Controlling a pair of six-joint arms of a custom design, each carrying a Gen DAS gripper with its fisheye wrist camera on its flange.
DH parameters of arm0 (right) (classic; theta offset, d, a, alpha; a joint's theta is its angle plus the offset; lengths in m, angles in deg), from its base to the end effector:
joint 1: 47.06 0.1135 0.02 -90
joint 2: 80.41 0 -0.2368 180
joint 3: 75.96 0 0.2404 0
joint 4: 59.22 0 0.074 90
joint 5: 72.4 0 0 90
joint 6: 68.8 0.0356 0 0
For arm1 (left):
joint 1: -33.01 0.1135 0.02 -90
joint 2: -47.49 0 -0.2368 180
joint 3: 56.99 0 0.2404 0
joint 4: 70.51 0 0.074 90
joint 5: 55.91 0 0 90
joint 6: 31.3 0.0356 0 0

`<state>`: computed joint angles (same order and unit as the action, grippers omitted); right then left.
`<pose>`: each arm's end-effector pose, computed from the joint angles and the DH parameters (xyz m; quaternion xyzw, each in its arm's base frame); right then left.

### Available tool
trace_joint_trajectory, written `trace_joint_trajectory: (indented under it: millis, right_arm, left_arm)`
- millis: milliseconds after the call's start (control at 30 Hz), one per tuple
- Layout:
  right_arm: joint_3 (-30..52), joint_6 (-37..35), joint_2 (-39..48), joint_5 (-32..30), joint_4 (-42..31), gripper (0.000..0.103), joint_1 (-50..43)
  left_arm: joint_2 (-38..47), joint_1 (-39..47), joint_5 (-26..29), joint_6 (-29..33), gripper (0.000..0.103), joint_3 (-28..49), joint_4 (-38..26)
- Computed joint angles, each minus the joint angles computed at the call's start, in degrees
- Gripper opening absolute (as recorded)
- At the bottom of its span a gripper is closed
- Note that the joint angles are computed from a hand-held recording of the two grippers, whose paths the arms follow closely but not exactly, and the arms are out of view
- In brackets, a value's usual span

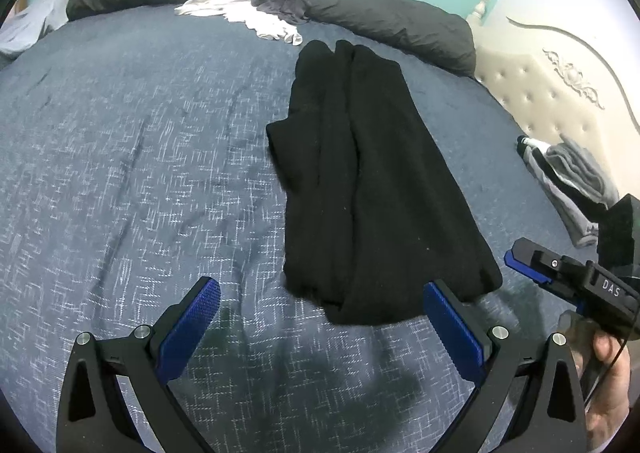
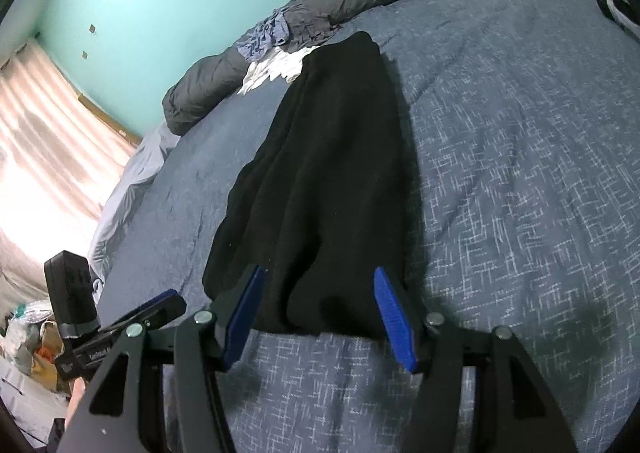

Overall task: Fold clothes
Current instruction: 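Move both open tools to the end of the folded black garment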

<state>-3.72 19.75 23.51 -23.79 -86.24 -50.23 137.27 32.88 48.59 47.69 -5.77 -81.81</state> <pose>0.3347 0.0050 0.1310 -0.0818 0.9021 0.3298 0.2659 0.2770 -0.0095 0.1175 -0.0452 0.9317 -0.1510 0.3273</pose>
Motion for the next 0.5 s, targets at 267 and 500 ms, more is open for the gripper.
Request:
trace_joint_trajectory:
  millis: [267,500]
  right_arm:
    - [-1.46,-0.55,-0.59,-0.47,0.26,0.059,-0.46]
    - [-2.43,-1.16,-1.3,-0.27,0.33,0.059,-0.51]
  left_arm:
    - [-1.43,-0.98,-1.55,-1.86,0.103,-2.03,1.2]
    - [-1.52,-3.39,-4.39,-2.54,0.103,-2.65,1.45]
